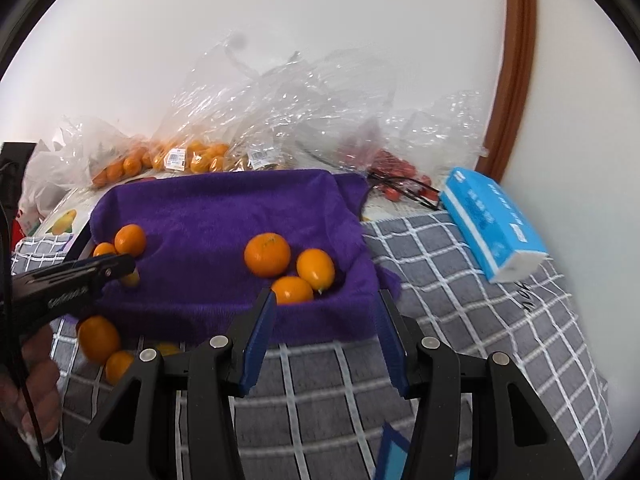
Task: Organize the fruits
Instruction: 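Lower both fruits onto the purple towel and open both grippers, then move both open grippers back toward the fruits beside the towel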
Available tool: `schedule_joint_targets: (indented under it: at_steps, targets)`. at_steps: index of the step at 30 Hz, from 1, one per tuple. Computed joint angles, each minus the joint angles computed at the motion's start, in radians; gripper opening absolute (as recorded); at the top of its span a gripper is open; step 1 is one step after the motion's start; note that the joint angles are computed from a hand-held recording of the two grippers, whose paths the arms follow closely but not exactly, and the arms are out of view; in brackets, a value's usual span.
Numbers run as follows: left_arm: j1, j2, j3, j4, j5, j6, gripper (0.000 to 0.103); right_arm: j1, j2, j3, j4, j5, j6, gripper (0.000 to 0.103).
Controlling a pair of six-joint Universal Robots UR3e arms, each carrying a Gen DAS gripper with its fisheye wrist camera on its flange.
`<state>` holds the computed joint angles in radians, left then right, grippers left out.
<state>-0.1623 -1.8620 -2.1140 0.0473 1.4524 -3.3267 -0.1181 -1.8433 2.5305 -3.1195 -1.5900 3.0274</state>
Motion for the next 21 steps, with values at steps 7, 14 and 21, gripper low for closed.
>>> schedule_joint_targets:
  at_steps: [7, 14, 21]
  targets:
    - [0.027, 0.085, -0.08, 0.093, 0.007, -0.016, 0.041, -0.019, -0.191, 0.094, 0.083, -0.001, 0.015, 0.05]
    - [0.119, 0.283, -0.179, 0.02, -0.117, 0.007, 0.046, 0.033, -0.265, 0.092, 0.156, 0.022, 0.035, 0.05]
    - [0.172, 0.496, -0.37, -0.019, -0.096, 0.11, 0.051, 0.107, -0.237, 0.081, 0.146, 0.031, 0.077, 0.05]
